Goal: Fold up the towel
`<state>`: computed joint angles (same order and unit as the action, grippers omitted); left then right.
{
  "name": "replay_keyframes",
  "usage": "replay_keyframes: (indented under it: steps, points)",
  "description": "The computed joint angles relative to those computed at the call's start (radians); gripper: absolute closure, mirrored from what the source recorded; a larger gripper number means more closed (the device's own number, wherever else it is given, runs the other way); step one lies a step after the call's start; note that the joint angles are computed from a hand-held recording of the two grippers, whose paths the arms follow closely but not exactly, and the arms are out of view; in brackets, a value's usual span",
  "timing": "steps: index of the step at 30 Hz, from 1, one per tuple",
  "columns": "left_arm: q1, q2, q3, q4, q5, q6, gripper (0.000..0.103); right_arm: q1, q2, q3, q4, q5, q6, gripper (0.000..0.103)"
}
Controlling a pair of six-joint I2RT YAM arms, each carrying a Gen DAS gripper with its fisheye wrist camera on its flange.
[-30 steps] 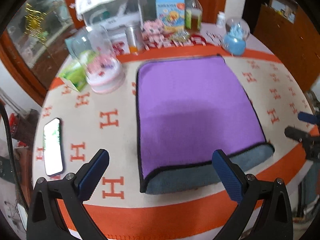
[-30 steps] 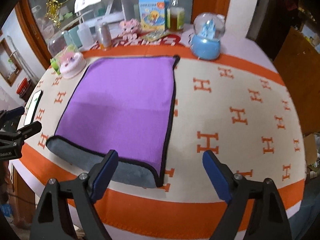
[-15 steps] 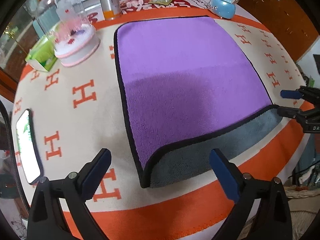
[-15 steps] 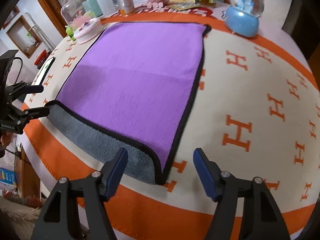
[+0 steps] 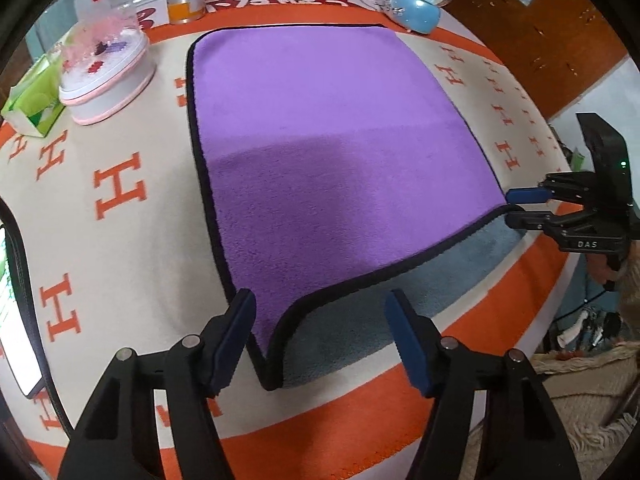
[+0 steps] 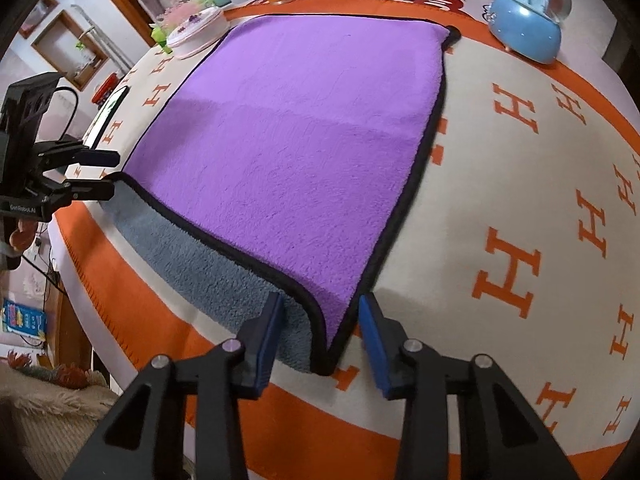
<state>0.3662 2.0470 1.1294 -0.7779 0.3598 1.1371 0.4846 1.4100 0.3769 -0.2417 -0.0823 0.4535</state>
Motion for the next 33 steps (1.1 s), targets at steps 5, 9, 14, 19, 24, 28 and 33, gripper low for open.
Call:
replay_keyframes:
  steps: [5, 9, 14, 19, 24, 28, 33]
  points:
    - [0.011, 0.022, 0.044, -0.050, -0.009, 0.034, 0.038, 0.000, -0.026, 0.005, -0.023, 0.006, -0.020, 0.069]
    - [0.002, 0.040, 0.068, -0.084, -0.017, 0.051, 0.043, 0.006, 0.001, 0.014, -0.011, -0.005, -0.026, 0.069]
    - [-0.006, 0.044, 0.068, -0.103, -0.022, 0.071, 0.050, 0.027, 0.015, 0.012, 0.001, -0.018, -0.029, 0.080]
    - [-0.009, 0.037, 0.065, -0.113, -0.034, 0.089, 0.052, 0.049, 0.026, 0.018, 0.003, -0.008, -0.029, 0.083]
    - [-0.017, 0.044, 0.056, -0.068, -0.071, 0.072, 0.052, 0.054, 0.025, 0.016, 0.004, -0.001, -0.020, 0.084]
    - [-0.020, 0.067, 0.060, -0.059, -0.083, 0.063, 0.065, 0.057, 0.036, 0.018, 0.014, 0.003, -0.014, 0.084]
    - [-0.020, 0.052, 0.037, -0.027, -0.099, 0.054, 0.095, 0.079, 0.031, 0.021, 0.005, 0.030, -0.013, 0.095]
